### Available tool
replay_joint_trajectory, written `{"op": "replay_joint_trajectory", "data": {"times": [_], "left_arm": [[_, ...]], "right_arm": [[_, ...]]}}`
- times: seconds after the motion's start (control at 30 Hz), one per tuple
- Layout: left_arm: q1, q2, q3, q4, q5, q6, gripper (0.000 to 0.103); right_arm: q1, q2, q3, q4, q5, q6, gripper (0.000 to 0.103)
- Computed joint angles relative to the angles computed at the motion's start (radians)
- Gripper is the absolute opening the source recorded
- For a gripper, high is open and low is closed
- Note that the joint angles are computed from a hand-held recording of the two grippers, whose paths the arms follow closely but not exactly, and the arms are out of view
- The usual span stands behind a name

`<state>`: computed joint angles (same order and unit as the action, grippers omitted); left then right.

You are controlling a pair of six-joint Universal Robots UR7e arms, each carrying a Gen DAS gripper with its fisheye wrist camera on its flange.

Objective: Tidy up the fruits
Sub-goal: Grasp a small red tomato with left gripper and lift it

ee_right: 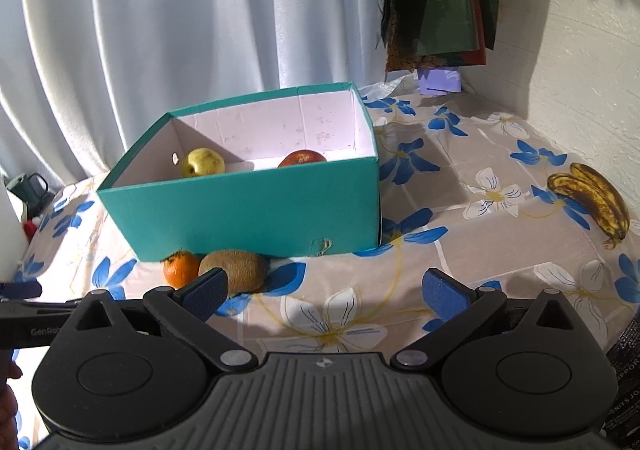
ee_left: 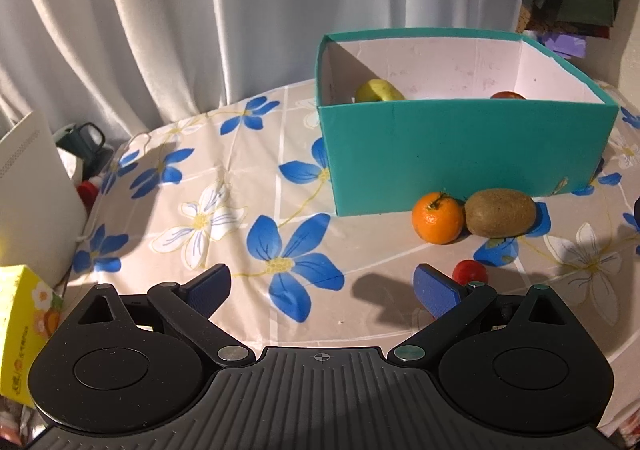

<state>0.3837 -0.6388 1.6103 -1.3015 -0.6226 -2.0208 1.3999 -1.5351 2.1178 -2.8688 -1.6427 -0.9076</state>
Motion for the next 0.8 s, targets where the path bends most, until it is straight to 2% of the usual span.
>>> {"op": "replay_joint_trajectory", "data": {"times": [0.07,0.13,0.2,0.23,0.3,0.33,0.37,0.43,0.53,0.6,0.7,0.77,0.8], "left_arm": [[-0.003,0.031,-0.012,0.019,0.028,0.017,0.101],[-0.002,0.056,-0.017,-0.017,0.044,0.086,0.100],[0.001,0.076,-0.014,-0.075,0.061,0.167,0.092],[0.006,0.083,-0.011,-0.114,0.061,0.212,0.088],[0.006,0.083,0.013,-0.201,0.086,0.271,0.088],[0.008,0.082,0.025,-0.261,0.088,0.319,0.085],[0.010,0.081,0.033,-0.301,0.091,0.348,0.076],[0.011,0.073,0.066,-0.416,0.096,0.410,0.073],[0.025,0.070,0.097,-0.558,0.066,0.500,0.064],[0.033,0.066,0.120,-0.646,0.049,0.542,0.062],[0.039,0.067,0.124,-0.684,0.048,0.567,0.049],[0.043,0.065,0.130,-0.721,0.043,0.590,0.029],[0.044,0.060,0.139,-0.753,0.036,0.607,0.029]], "right_arm": [[-0.017,-0.014,0.016,-0.005,0.025,-0.017,0.103],[-0.032,-0.025,0.029,-0.013,0.053,-0.023,0.103],[-0.045,-0.036,0.039,-0.025,0.083,-0.027,0.103],[-0.050,-0.040,0.042,-0.028,0.096,-0.029,0.103],[-0.056,-0.047,0.049,-0.045,0.111,-0.032,0.103],[-0.057,-0.049,0.051,-0.053,0.115,-0.033,0.103],[-0.058,-0.050,0.052,-0.058,0.116,-0.034,0.103],[-0.057,-0.050,0.049,-0.060,0.107,-0.031,0.103],[-0.059,-0.047,0.045,-0.071,0.096,-0.022,0.103],[-0.060,-0.045,0.041,-0.074,0.086,-0.012,0.103],[-0.060,-0.042,0.039,-0.080,0.079,-0.003,0.103],[-0.058,-0.041,0.042,-0.086,0.074,-0.005,0.103],[-0.056,-0.039,0.042,-0.089,0.071,-0.005,0.103]]}}
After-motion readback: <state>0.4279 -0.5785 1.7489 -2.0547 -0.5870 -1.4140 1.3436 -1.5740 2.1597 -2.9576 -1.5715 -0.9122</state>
